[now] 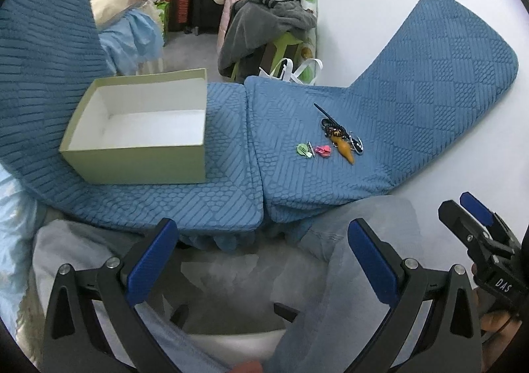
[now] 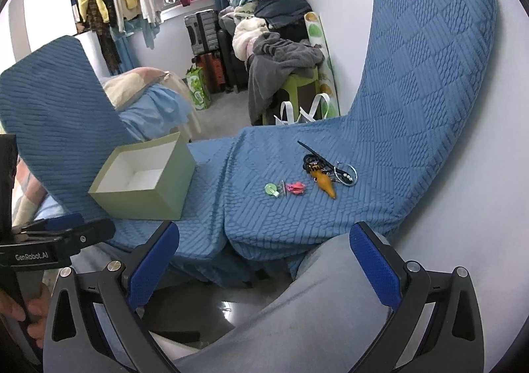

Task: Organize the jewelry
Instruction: 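Move both tools toward the jewelry, right tool over the pink clip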

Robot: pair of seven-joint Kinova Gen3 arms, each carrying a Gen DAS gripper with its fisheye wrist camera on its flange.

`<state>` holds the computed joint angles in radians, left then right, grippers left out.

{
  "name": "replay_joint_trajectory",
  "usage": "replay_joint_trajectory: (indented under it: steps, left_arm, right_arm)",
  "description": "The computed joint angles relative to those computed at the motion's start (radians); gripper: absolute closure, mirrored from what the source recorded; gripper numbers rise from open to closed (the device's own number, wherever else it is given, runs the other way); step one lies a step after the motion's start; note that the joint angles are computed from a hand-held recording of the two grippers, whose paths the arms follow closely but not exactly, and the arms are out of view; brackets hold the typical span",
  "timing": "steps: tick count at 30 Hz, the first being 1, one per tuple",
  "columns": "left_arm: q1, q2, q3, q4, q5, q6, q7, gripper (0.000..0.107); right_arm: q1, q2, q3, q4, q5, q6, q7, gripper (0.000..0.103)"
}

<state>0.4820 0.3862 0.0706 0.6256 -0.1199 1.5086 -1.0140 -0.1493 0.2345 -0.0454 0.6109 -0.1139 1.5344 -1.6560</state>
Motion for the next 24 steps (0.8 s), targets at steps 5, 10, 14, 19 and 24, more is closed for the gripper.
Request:
replay_joint_trajectory:
  steps: [5, 10, 14, 19, 24]
  left_arm:
    - [-0.029, 0.007, 0.02, 0.068, 0.044, -0.098, -0.036, 0.008]
    - [-0.049, 0.046, 0.039, 0.079, 0.098, -0.18, -0.112, 0.015]
    - [-0.043, 0.064, 0.033, 0.11, 0.101, -0.26, -0.152, 0.018]
    - [-0.074, 0.129, 0.051, 0.086, 0.154, -0.3, -0.21, 0.018]
    - [-0.076, 0.217, 0.042, 0.011, 0.185, -0.283, -0.215, 0.026]
  right_arm:
    - [0.03, -0.002, -0.004, 0.111, -0.033, -0.106, 0.038, 0.0]
    - [0.047, 0.019, 0.002, 0.192, -0.037, -0.221, 0.07, 0.005]
    - [0.067, 0.047, 0.002, 0.228, -0.054, -0.291, 0.082, 0.014]
    - [0.104, 0.14, -0.006, 0.162, -0.108, -0.276, 0.059, 0.036]
    - [0.118, 0.234, -0.02, 0.07, -0.123, -0.25, 0.069, 0.039]
